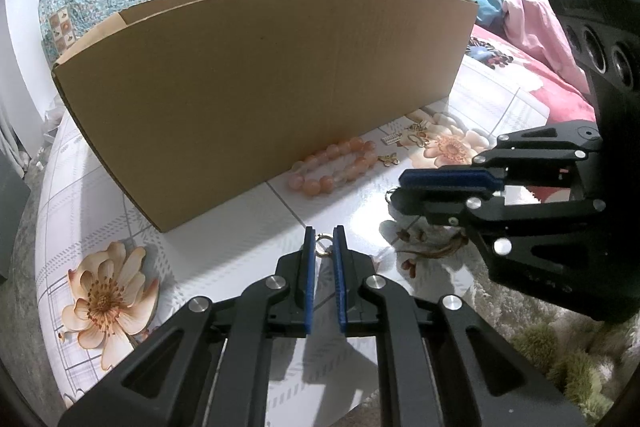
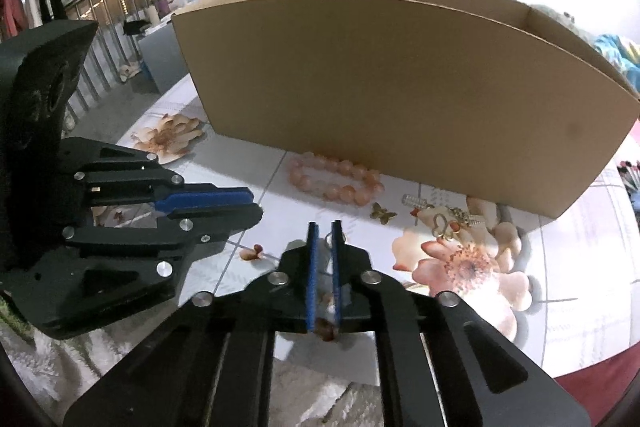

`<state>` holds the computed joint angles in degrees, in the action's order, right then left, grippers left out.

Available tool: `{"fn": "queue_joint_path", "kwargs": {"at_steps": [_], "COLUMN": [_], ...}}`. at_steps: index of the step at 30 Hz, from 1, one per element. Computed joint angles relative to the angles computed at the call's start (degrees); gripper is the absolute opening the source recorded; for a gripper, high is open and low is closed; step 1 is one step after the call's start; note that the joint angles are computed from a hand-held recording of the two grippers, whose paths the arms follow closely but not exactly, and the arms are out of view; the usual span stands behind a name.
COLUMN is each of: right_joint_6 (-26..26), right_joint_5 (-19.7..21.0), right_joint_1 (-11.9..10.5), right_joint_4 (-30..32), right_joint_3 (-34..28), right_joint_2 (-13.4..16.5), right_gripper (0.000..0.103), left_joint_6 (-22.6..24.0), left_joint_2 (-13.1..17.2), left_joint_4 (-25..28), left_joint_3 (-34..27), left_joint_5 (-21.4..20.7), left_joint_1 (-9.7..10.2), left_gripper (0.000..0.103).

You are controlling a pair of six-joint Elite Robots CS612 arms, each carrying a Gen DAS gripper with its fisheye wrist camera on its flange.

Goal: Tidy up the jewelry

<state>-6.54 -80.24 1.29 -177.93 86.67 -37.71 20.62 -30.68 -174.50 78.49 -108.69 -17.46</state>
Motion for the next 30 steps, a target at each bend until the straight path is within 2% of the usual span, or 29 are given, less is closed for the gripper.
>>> {"fn": "queue_joint_path", "kwargs": {"at_steps": [5,8,11,19,21,24,30], "right_joint_6": [0.3,-0.4,-1.2,-0.3,0.0,0.3,1.4], "right_joint_5": [-0.9,-1.8,-2.1,-0.7,-0.3,0.0,0.2], "right_joint_1": [0.0,0.3,0.5,0.1,0.0,-0.1,-0.6], "right_joint_4": [0.3,-0.3,-0.6,-0.9,-0.8,-0.7,-1.7], "right_joint_3": [-0.5,-0.8,-0.9,-0.6,-0.8,-0.8,0.7], "right_joint_2": [0.3,0.7,0.8,0.7,0.8,0.8,-0.3], "right_gripper": [0.021,0.021,0.009,0.008,0.003,0.002,0.002], "left_joint_6": [0.1,0.1,0.1,0.1,0.2,0.1,0.1], "left_joint_2": [0.0,0.1,0.1,0.1,0.1,0.1,0.1], "left_joint_4": [0.0,0.0,0.0,-0.1,-0.1,-0.2,-0.3], "left_joint_3": [0.0,-0.1,-0.1,-0.1,0.0,-0.1,-0.1], "left_joint_5": [0.0,0.0,0.0,0.0,0.0,-0.1,0.0], "left_joint_1": [0.0,0.02,0.02,0.04,0.04,0.05,0.05], "left_gripper": [0.008,0.008,0.008,0.008,0.008,0.008,0.008]}}
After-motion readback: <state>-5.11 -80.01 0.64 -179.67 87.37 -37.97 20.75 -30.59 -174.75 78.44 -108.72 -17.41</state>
